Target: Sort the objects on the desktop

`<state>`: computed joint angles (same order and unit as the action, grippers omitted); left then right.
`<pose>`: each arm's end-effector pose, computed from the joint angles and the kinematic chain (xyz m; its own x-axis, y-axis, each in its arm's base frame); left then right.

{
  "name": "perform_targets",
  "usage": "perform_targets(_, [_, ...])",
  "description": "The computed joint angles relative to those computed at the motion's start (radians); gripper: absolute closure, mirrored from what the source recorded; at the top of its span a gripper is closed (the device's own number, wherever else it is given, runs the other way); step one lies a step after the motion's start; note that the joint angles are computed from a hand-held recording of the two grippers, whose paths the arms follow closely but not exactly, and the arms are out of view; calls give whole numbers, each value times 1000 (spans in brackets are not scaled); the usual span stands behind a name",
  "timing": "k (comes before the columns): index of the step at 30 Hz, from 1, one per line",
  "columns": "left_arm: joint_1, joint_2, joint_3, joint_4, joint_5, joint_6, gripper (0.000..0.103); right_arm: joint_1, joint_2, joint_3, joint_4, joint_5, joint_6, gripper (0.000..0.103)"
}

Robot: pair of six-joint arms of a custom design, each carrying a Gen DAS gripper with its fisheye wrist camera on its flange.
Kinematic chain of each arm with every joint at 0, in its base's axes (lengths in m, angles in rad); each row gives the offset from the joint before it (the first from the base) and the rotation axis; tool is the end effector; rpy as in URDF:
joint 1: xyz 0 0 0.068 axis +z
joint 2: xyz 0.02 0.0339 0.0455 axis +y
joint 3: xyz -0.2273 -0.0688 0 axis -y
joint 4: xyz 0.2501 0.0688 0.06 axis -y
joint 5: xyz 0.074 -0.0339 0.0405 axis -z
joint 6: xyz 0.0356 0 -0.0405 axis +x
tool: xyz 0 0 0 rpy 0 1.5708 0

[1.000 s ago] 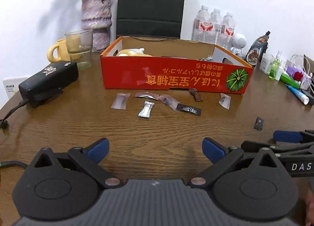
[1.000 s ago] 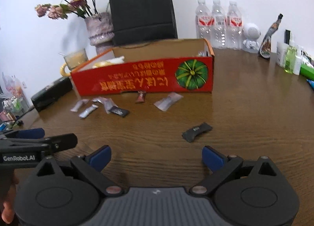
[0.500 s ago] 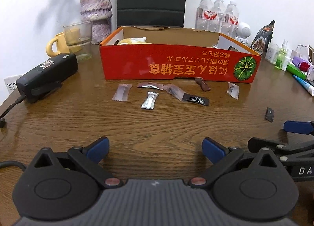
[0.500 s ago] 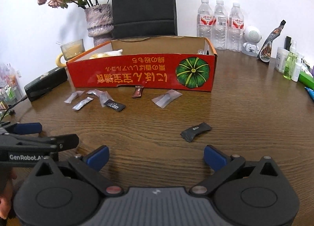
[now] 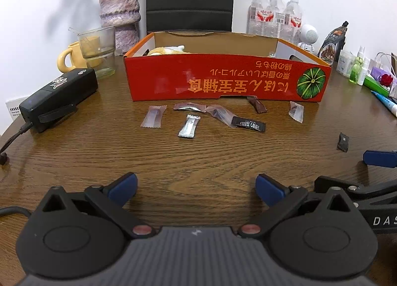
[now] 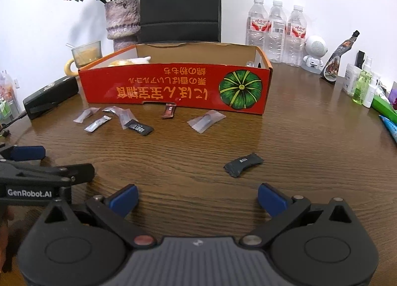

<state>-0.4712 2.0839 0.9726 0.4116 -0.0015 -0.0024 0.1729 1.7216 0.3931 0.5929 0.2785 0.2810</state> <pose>0.3387 -0.1725 0.0434 -0.5749 0.2902 -0.7650 0.4516 0.8922 -0.0009 0.2506 0.0338 0.0372 -0.6253 0.1615 -0.7635 0.2173 0.9757 0.0284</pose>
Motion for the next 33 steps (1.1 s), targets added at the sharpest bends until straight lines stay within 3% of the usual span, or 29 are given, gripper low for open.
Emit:
perform_targets(26, [2, 0, -1, 5, 5, -4, 0, -1, 0, -1, -3, 18, 12, 0])
perform_targets(31, [53, -24, 22, 26, 153, 11, 1, -20, -13, -30, 46, -22, 12, 0])
perform_targets(33, [62, 5, 93, 5, 191, 60, 11, -50, -33, -48, 86, -98, -18, 2])
